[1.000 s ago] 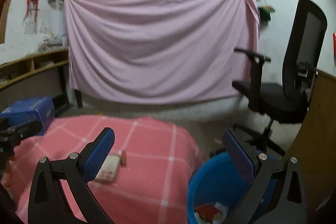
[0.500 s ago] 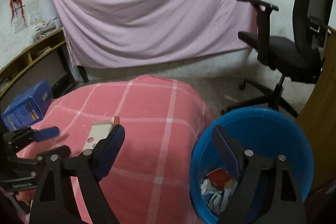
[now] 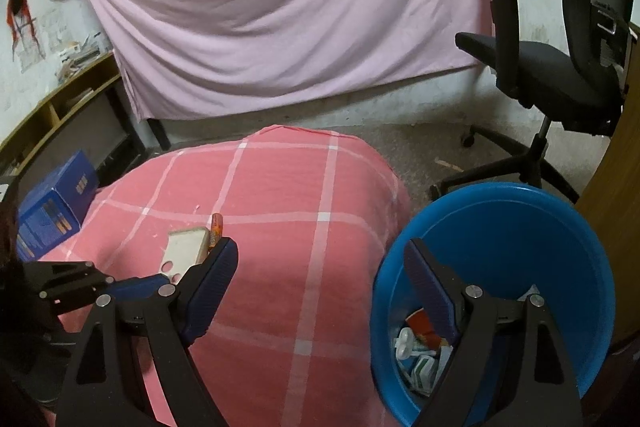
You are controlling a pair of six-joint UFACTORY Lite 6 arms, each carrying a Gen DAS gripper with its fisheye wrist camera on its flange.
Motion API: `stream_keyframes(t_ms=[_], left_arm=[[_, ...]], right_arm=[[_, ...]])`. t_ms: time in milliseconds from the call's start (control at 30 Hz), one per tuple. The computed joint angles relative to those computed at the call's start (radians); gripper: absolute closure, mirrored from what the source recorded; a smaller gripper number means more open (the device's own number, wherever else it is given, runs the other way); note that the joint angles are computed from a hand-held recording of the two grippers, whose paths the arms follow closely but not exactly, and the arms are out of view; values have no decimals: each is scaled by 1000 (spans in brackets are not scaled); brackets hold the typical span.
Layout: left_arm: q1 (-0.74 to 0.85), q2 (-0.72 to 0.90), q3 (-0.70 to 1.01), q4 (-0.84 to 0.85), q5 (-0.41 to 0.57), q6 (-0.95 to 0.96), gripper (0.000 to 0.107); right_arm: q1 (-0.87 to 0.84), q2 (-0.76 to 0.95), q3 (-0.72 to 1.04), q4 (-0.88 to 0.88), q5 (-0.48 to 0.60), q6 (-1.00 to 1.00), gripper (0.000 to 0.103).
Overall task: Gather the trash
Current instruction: 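Grasp the orange battery with the right tool while the left tool grasps the beige phone case, then carry battery and phone case over the blue bucket and open both tools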
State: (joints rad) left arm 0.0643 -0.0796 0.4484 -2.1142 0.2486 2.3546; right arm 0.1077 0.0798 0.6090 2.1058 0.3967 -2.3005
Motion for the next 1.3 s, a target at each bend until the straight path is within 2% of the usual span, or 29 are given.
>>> stream_keyframes(t_ms=[167,300,433,633,733,833,967,1200,1300], left_arm=[[72,-19,-5,31,-23,-58,106],[211,-43,-13,271,42,-291,106],[296,-37,8,402,86,-408,106],[369,-57,16,522,147,-511,106],[393,-74,10,541,164,-522,106],[402,-101,-12,525,170,-499,106],[403,-132,-41,472,187,-443,106],[420,-257,-132,321,216,-275,106],[409,-317,-166,247,232,-232,106]], right_arm=[[51,18,17,0,-23,23,18],[119,35,34,33,-48,3,23],[214,105,100,38,-97,-1,48],[346,251,223,20,-190,29,71],[394,305,272,71,-242,-11,78],[409,314,275,135,-254,-82,94],[388,269,226,171,-205,-122,95],[398,93,44,565,-64,-513,95],[379,-8,-51,626,31,-568,95]])
